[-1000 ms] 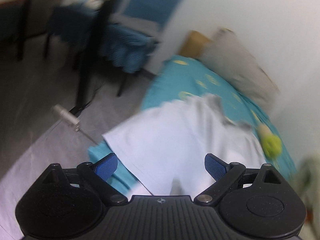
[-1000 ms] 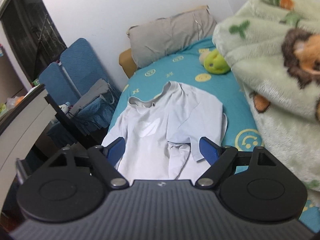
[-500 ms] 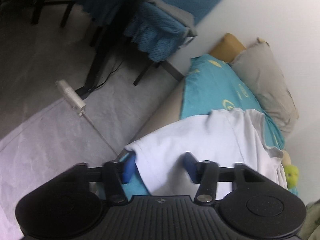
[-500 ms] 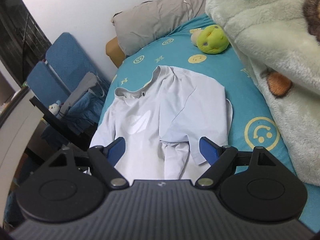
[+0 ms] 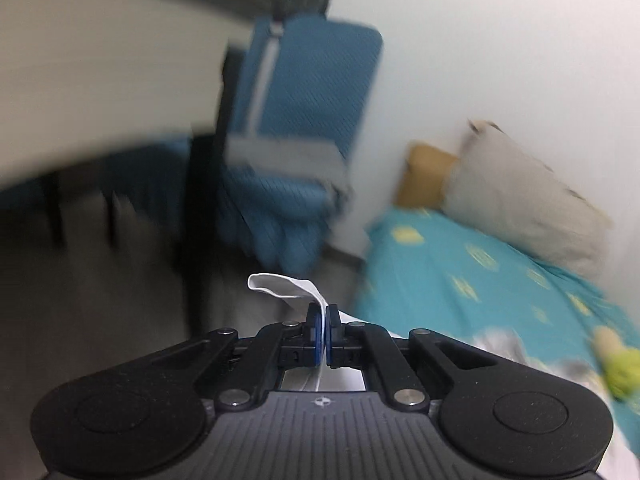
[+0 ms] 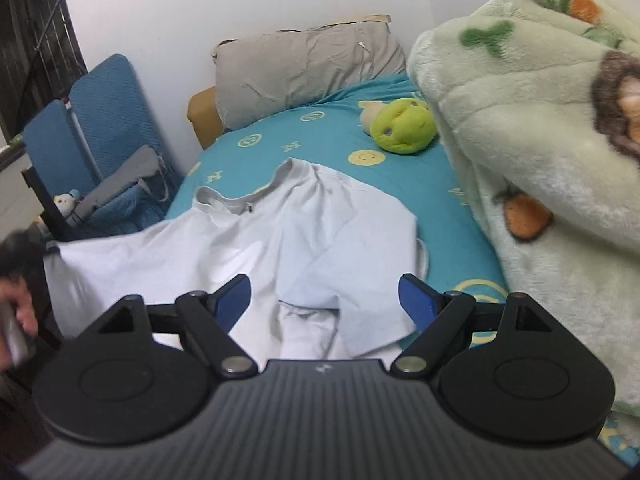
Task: Fold clothes
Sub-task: 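Open both grippers and release the T-shirt spread on the bed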
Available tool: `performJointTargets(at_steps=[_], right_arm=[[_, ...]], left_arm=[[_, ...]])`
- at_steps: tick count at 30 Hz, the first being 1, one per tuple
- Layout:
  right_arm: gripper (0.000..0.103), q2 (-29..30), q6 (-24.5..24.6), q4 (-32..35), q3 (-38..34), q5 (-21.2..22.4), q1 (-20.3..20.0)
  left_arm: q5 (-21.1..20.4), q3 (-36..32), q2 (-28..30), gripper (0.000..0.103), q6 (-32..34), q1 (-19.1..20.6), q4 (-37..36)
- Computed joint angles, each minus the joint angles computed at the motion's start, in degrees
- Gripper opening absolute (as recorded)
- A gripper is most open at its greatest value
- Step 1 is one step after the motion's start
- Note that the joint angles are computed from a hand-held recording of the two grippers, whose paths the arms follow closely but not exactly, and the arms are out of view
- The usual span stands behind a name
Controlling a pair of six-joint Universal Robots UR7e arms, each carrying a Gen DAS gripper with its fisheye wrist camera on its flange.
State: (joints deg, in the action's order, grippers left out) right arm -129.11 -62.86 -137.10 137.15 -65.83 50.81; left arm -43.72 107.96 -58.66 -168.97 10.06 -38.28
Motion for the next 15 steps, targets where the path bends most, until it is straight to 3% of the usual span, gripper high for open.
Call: performJointTargets(at_steps=[5, 9, 12, 14, 15], right_arm=[[0.083, 2.71, -0.38, -9.09, 2.31, -1.72, 2.56], [0.083, 5.38, 0.21, -12.86, 3.04, -3.41, 4.76], [0.082, 7.02, -0.21, -15.33, 3.91, -3.95, 6.04], [0.082, 7.59, -1.16, -16.44, 4.43, -4.29, 6.6], [0.082, 7.59, -1.27, -16.43, 4.53, -4.19, 6.68]], left_arm=[[-1.68, -6.87, 1.95, 0.002, -0.71, 8.75, 12.15], [3.46, -0.38, -2.1, 0.004, 4.7, 12.53, 0.79], [5.1, 3.4, -1.89, 0.019, 7.6, 13.62, -6.35], [6.08, 6.39, -2.35, 0.031, 10.22, 12.4, -12.75], [6.66, 8.01, -2.78, 0.032, 12.23, 11.25, -16.62]])
